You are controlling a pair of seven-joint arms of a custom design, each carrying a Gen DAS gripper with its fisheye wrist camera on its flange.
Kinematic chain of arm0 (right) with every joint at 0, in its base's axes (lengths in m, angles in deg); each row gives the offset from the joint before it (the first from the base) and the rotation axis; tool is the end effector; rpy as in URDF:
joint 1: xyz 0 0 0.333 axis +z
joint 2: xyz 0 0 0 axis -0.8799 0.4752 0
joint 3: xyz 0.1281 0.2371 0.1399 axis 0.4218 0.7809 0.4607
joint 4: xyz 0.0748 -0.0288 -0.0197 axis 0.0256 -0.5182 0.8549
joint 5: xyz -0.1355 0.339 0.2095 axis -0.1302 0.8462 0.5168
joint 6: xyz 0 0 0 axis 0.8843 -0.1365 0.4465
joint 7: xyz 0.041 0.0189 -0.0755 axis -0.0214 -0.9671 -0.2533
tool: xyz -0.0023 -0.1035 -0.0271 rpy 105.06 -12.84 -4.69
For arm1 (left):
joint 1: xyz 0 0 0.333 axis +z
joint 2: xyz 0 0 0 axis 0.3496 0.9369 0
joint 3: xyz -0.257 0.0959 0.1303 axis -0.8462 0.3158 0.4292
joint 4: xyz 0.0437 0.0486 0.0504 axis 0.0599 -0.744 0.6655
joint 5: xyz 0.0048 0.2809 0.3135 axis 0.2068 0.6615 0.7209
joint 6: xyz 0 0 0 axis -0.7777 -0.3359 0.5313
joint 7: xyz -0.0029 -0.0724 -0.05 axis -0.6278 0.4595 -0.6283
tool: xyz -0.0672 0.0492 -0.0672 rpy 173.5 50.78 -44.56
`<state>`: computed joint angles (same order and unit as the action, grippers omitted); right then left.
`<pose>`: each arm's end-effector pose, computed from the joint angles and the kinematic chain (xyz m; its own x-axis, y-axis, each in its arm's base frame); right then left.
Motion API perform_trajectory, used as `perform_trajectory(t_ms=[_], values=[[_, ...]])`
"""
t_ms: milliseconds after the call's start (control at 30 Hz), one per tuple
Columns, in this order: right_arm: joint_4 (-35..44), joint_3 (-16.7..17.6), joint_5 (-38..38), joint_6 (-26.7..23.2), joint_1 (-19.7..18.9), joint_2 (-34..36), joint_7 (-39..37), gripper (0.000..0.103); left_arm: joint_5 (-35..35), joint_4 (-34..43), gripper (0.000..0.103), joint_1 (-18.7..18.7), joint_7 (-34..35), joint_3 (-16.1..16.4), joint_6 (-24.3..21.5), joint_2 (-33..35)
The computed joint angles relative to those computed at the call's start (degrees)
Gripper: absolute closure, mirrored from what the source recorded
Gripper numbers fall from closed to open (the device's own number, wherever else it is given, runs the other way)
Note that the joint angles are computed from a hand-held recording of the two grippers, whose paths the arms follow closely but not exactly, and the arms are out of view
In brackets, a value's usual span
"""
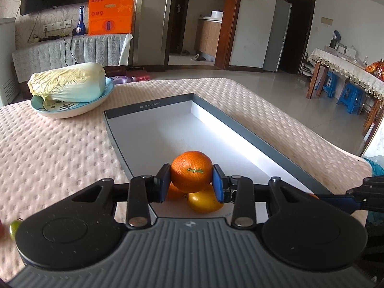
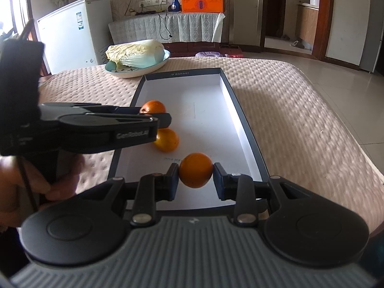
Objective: Organize fruits
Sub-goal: 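Carry the tangerine and orange in both grippers over the white box, then open the left gripper to drop the tangerine in the box while the right holds the orange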
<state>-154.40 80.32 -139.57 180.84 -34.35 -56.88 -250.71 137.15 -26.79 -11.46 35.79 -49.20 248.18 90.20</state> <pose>0.4736 0.3682 0.3706 0.1470 -0.9880 -0.0470 -0.6339 -0.0576 -0.7712 0.5440 -0.4506 0.3699 -0.3841 -0.9153 0.1213 -0.5468 0.1196 -0.8287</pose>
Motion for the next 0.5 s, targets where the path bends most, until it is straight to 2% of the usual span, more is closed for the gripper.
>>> perform_trajectory(t_ms=[367, 500], values=[[0.83, -0.33, 2.64, 0.22, 0.28, 1.1, -2.94, 0.069, -0.04, 3.07, 0.06, -0.28, 1.16, 0.41, 1.1, 2.31], [1.37, -0.57, 3.58, 0.26, 0.61, 1.7, -4.3, 0.069, 0.2, 3.25, 0.06, -1.14, 0.78, 1.44, 1.16, 2.28]])
